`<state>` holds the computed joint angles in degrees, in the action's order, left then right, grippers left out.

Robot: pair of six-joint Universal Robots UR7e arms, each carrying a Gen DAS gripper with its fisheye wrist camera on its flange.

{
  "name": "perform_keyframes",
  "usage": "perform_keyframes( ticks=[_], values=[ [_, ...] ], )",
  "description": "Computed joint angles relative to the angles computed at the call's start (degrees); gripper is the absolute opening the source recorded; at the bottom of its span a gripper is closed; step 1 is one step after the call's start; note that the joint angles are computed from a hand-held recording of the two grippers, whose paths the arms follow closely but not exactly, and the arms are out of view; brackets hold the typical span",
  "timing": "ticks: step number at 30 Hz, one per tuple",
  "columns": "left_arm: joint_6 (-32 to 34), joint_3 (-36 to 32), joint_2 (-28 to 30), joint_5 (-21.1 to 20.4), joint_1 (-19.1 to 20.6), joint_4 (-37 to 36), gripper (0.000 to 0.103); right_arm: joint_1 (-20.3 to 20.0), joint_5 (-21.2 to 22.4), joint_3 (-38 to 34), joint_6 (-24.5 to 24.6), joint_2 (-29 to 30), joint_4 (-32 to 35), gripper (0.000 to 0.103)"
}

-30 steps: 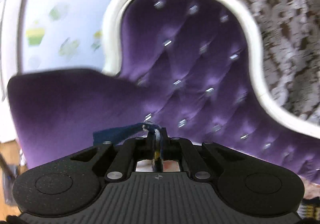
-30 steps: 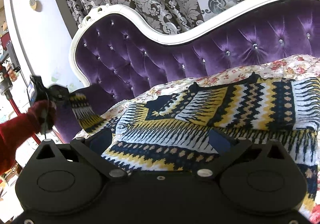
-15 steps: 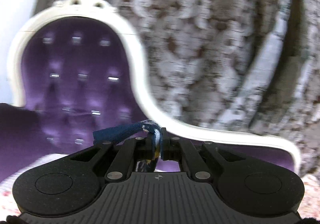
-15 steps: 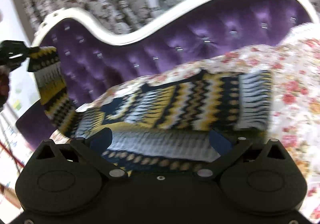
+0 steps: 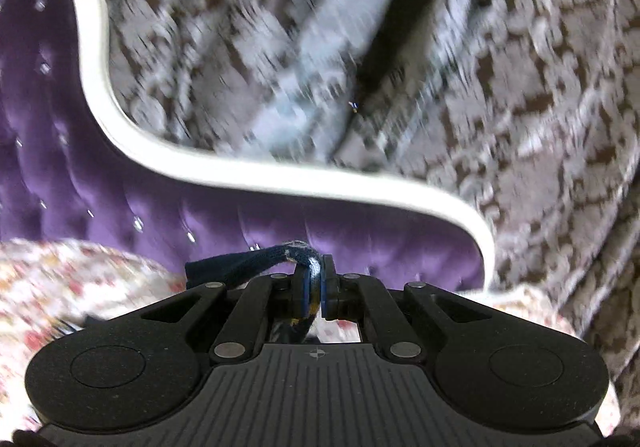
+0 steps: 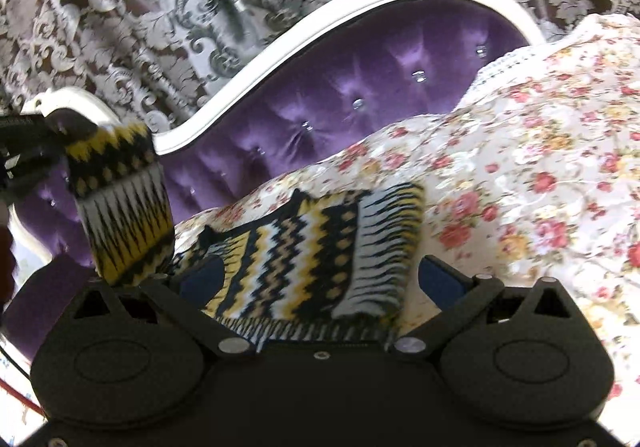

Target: Fold small clothes

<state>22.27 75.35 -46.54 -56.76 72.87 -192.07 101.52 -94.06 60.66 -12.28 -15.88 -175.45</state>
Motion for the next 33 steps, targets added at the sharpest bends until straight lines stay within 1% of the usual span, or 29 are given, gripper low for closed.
perform_keyframes(
  ticks=[3,7,9,10,11,13,15,17,21,23,25,27,29,33],
  values=[
    [-1.04,0.22,1.91,0.2,0.51,1.25,0.004,-0.28,-0.3,-0.75,1.26,0.16,0.06,0.103],
    [-3.24,1.77,2.9,0.72,0.95,2.78,0.005,-0.52,-0.76,-1.29,1.92,0.33,-0.35,0.103],
    [-2.84,2.68,3.33,0.69,1.04,3.07,0.01,-0.57,-1.05,-1.34,2.13,0.36,-0.74,0.103],
    [-2.74,3.06,3.45,0.68,1.04,3.68,0.017,-0.6,-1.18,-1.46,2.23,0.42,-0.8,0.103],
    [-2.76,3.35,3.39,0.33,1.04,4.82,0.036,-0.65,-1.27,-1.5,2.32,0.43,-0.87,0.103],
    [-2.47,4.13,3.08,-0.96,0.99,7.53,0.055,-0.72,-1.57,-1.54,2.65,0.48,-1.22,0.103],
    [-0.68,4.79,3.06,-1.15,0.67,9.09,0.06,-0.78,-1.99,-1.67,2.96,0.6,-1.75,0.103],
    [1.81,5.58,3.11,-1.0,0.31,9.61,0.07,-0.83,-2.47,-1.76,3.1,0.7,-2.47,0.103],
    [5.65,7.85,2.5,-2.05,-0.03,9.73,0.077,-0.96,-3.55,-1.61,3.98,0.83,-5.08,0.103],
    [6.25,8.66,2.04,-3.03,0.09,11.15,0.088,-0.98,-3.99,-1.57,4.14,0.92,-6.53,0.103],
    [6.63,9.09,1.78,-3.8,0.29,13.11,0.093,-1.04,-4.19,-1.43,4.32,0.89,-7.68,0.103],
    [6.68,9.39,1.84,-4.5,0.62,13.58,0.094,-1.07,-4.47,-1.36,4.58,0.89,-8.57,0.103],
    [4.71,9.77,1.41,-5.63,1.3,15.2,0.095,-1.08,-4.78,-1.51,4.34,0.91,-8.64,0.103],
    [-1.73,11.07,-0.25,-11.33,3.69,18.39,0.096,-1.03,-5.08,-1.88,3.88,1.11,-8.01,0.103]
  ],
)
